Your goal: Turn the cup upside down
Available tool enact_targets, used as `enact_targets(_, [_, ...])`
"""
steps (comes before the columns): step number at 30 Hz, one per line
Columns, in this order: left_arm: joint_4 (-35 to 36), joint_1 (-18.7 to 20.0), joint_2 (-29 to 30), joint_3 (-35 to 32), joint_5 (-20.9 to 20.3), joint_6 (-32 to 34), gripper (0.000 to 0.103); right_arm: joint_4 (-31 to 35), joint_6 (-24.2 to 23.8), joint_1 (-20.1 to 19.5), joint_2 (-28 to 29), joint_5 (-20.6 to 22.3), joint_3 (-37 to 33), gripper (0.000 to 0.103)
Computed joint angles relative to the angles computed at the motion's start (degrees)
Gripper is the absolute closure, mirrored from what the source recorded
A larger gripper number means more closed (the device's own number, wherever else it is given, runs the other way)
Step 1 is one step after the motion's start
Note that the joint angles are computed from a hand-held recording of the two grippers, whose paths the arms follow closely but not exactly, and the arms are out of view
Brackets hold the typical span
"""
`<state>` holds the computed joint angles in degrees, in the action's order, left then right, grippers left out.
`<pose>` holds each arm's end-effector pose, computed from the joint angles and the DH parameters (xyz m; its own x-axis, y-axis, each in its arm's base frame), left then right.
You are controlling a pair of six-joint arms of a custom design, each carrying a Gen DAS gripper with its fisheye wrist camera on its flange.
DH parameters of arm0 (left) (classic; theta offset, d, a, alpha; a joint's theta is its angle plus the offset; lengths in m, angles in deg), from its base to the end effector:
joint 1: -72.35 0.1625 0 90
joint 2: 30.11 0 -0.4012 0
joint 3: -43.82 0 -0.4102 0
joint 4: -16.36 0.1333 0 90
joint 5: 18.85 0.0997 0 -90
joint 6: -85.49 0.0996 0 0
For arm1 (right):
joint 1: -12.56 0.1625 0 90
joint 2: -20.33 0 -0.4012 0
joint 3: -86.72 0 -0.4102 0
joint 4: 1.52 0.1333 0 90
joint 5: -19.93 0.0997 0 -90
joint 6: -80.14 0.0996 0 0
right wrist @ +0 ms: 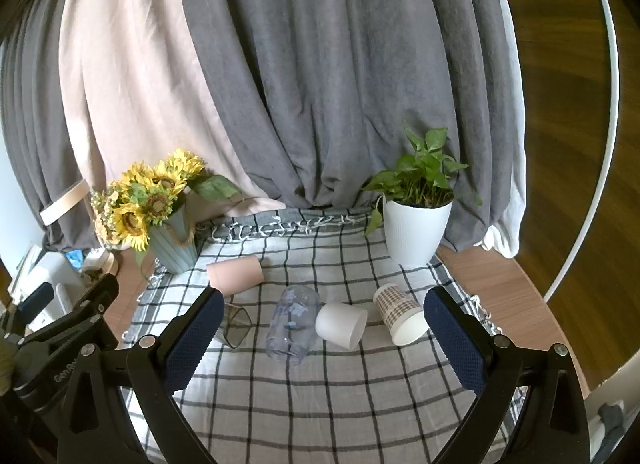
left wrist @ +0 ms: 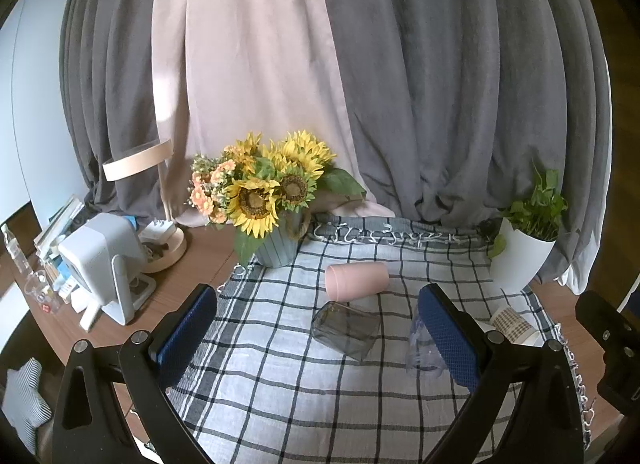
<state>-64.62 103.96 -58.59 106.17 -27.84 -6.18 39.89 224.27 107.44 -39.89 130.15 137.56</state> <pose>-0.5221 -0.5934 0.0459 -0.6380 -0.3980 -0.6592 0.4722 0.4740 -0.7432 0.1521 -0.6196 0.4435 -0.7514 -0.1377 0.6453 -0.5990 0.5525 -0.5796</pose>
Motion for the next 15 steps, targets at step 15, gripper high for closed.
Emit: enact_targets(15, [-3.2,0.3,0.2,0.1,-0.3,2.9,0.000,0.2,-0.2,-0.1,0.4,0.3,-0.4,0.002])
